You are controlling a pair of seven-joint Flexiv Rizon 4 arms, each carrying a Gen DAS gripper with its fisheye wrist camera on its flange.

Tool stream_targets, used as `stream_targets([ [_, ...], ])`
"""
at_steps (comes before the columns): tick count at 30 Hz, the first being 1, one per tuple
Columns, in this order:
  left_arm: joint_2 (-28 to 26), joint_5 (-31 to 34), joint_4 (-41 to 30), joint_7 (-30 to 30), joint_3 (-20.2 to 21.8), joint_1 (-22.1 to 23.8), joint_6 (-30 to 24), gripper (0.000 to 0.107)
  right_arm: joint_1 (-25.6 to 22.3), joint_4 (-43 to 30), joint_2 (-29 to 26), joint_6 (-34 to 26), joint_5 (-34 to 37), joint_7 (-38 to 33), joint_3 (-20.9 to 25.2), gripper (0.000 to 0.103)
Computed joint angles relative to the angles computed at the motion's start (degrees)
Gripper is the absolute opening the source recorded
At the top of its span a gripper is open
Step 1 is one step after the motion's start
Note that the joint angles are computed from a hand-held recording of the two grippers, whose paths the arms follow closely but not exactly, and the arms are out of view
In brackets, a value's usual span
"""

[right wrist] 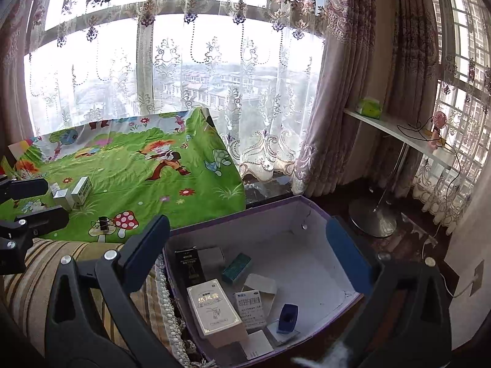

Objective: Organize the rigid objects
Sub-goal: 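Carry both items into the purple box and open both grippers, then move both tools back over the bed toward the white box and clip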

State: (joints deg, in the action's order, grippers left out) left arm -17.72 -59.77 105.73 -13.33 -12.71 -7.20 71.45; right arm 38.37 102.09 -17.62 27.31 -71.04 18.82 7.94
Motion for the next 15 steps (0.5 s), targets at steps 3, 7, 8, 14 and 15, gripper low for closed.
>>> stream_targets([
  [3,-1.0,-1.8,-1.0,-0.4,-0.2,0.9,1.7,0.072,-1.6,0.3,-0.1,7.0,-0.9,1.6,-0.1,0.102],
  [7,-1.5,-3.7,-1.8,-0.6,-0.2,1.8,3.0,0.072,-0.9,-2.2,-1.9,8.0,-0.5,-0.4,-0.9,0.102],
  [8,-1.7,-3.8,-2.1,-0.8,-0.2,2.0,3.1,0.072,-0.7,-2.8,-2.3,8.4,-0.7,-0.8,-1.2,0.102],
  [14,-3.2,-1.2,-5.3,-6.3,0.9,4.2,0.4,0.072,-0.2,-6.5,-4.5,11.6,-0.1,-2.7,-2.7,0.102],
  [15,-3.6,-0.8,-5.9,-7.2,1.0,4.6,0.3,0.072,-0.1,-7.2,-5.0,12.0,0.2,-3.1,-3.0,0.102],
])
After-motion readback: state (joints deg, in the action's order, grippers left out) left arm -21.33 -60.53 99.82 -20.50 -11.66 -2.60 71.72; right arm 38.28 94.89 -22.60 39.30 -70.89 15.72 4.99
